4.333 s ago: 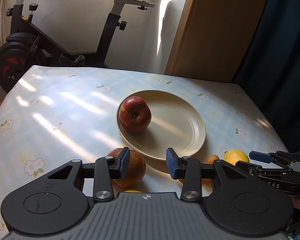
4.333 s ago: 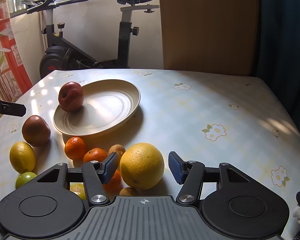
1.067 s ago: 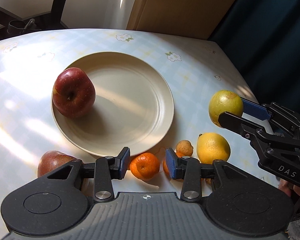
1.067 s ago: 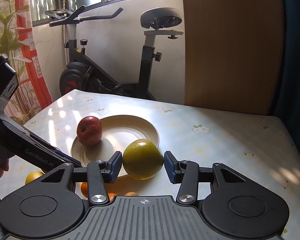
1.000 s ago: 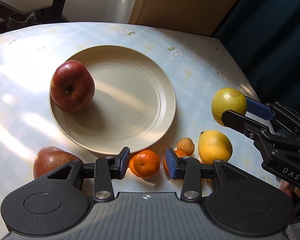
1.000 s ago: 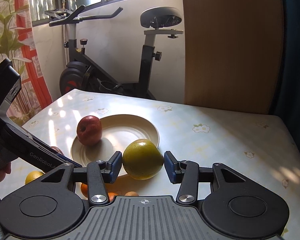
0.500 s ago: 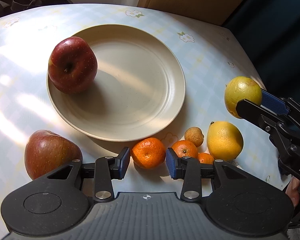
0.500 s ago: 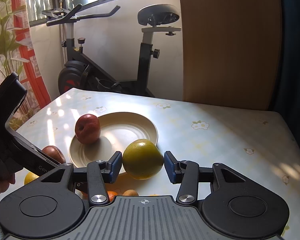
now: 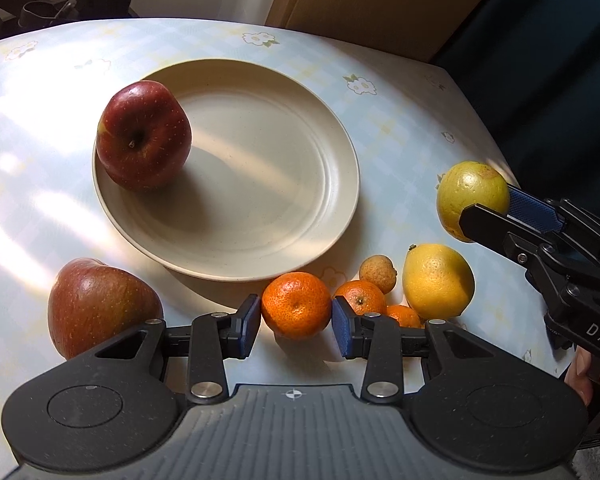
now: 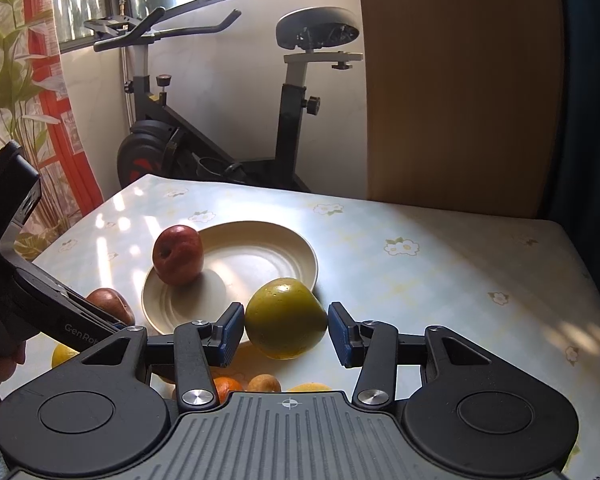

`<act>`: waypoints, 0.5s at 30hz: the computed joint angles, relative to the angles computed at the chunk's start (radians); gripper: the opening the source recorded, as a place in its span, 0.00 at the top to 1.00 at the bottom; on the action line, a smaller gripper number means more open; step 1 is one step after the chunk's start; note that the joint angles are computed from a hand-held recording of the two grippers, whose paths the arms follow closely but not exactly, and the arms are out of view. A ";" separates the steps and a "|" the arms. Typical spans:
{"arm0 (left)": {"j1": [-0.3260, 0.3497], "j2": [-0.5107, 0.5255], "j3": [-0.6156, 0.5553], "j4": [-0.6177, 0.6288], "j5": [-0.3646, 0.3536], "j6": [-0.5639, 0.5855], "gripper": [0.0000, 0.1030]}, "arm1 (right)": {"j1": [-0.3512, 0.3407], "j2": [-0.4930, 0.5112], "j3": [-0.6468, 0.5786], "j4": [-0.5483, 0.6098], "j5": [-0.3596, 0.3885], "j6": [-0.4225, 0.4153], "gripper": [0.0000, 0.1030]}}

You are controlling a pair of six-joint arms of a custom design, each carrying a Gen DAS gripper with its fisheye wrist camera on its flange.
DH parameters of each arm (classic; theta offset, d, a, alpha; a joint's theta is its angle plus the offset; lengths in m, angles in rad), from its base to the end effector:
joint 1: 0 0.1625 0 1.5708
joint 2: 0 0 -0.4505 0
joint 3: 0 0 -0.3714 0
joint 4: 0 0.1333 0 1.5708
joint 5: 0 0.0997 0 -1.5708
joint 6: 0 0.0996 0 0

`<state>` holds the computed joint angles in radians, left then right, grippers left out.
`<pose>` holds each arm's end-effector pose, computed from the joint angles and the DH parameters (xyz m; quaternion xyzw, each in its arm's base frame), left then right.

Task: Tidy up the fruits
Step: 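Place the tangerine on the plate with the left gripper while the right gripper releases the pear there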

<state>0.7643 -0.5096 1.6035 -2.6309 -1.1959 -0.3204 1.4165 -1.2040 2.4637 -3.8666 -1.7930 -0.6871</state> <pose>-0.3591 -0.5795 -0.0437 0.2395 0.9527 -0.0855 0.1664 0.0471 -0.4219 0.2657 0.1743 -0.8474 0.4099 0.2889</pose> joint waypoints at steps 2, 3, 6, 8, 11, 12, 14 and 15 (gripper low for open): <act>-0.013 -0.014 0.006 -0.016 0.014 0.017 0.61 | -0.001 -0.006 -0.003 0.016 0.005 0.003 0.59; -0.015 -0.021 0.009 -0.026 0.018 0.024 0.61 | -0.002 -0.013 -0.007 0.033 0.013 0.010 0.59; -0.017 -0.042 0.007 -0.057 0.028 0.047 0.61 | -0.008 -0.030 -0.022 0.079 0.041 0.023 0.59; -0.013 -0.053 -0.009 -0.073 0.040 0.072 0.61 | -0.003 -0.033 -0.043 0.111 0.042 0.015 0.59; -0.007 -0.060 -0.043 -0.079 0.072 0.096 0.61 | 0.008 -0.026 -0.082 0.149 0.036 -0.012 0.59; -0.006 -0.053 -0.065 -0.085 0.087 0.106 0.61 | 0.010 -0.023 -0.099 0.167 0.039 -0.021 0.59; -0.002 -0.039 -0.106 -0.086 0.108 0.133 0.61 | 0.013 -0.014 -0.132 0.200 0.042 -0.033 0.59; 0.003 -0.030 -0.131 -0.077 0.113 0.145 0.61 | 0.015 -0.006 -0.149 0.213 0.041 -0.040 0.59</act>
<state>0.7674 -0.5397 1.4730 -2.7081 -1.0832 -0.1757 1.4314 -1.2097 2.3144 -3.6535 -1.7519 -0.7273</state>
